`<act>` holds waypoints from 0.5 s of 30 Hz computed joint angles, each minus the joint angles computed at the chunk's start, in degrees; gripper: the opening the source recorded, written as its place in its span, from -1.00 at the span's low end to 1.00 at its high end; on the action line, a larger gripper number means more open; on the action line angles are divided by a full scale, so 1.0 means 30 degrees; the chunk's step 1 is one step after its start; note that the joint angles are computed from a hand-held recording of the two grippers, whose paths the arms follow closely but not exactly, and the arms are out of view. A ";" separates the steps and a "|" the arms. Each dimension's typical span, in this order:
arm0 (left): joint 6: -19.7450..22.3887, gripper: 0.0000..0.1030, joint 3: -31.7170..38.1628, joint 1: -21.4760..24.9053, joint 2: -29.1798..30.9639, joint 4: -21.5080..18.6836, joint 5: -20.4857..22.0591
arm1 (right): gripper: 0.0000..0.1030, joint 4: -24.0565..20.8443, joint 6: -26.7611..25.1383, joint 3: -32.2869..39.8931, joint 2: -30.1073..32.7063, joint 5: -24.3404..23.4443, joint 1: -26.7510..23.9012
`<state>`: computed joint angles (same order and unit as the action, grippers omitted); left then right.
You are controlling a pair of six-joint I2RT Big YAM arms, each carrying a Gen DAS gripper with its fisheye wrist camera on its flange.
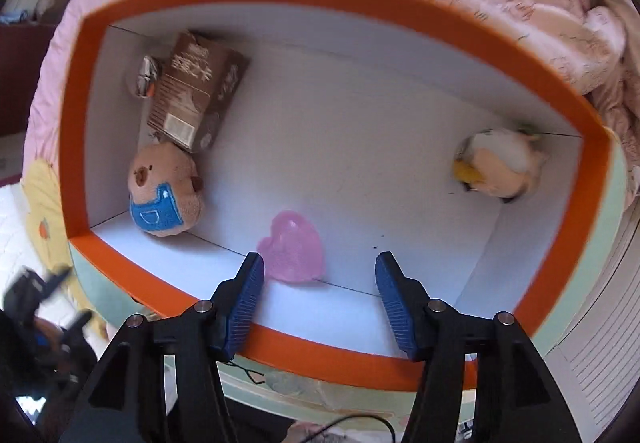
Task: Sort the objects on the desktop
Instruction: 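Grasp the pink heart with the right tool and place it on table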
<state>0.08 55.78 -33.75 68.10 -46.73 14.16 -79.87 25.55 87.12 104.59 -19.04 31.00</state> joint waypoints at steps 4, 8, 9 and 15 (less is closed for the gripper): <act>-0.0088 0.12 0.0199 0.0436 0.0293 0.0374 0.0431 | -0.04 -0.0594 -0.0213 0.0746 0.0477 0.1248 0.0414; -0.0035 0.12 0.0567 0.0231 0.0834 0.0280 0.0813 | -0.51 -0.0391 -0.0476 0.0956 0.0290 0.1476 0.0600; -0.0061 0.12 0.0642 0.0178 0.0925 0.0280 0.0853 | -0.51 -0.0334 -0.0414 0.0900 0.0245 0.1384 0.0516; -0.0111 0.12 0.0755 0.0034 0.0909 0.0395 0.1330 | 0.08 0.0228 0.0238 0.0626 -0.0253 0.3377 0.0347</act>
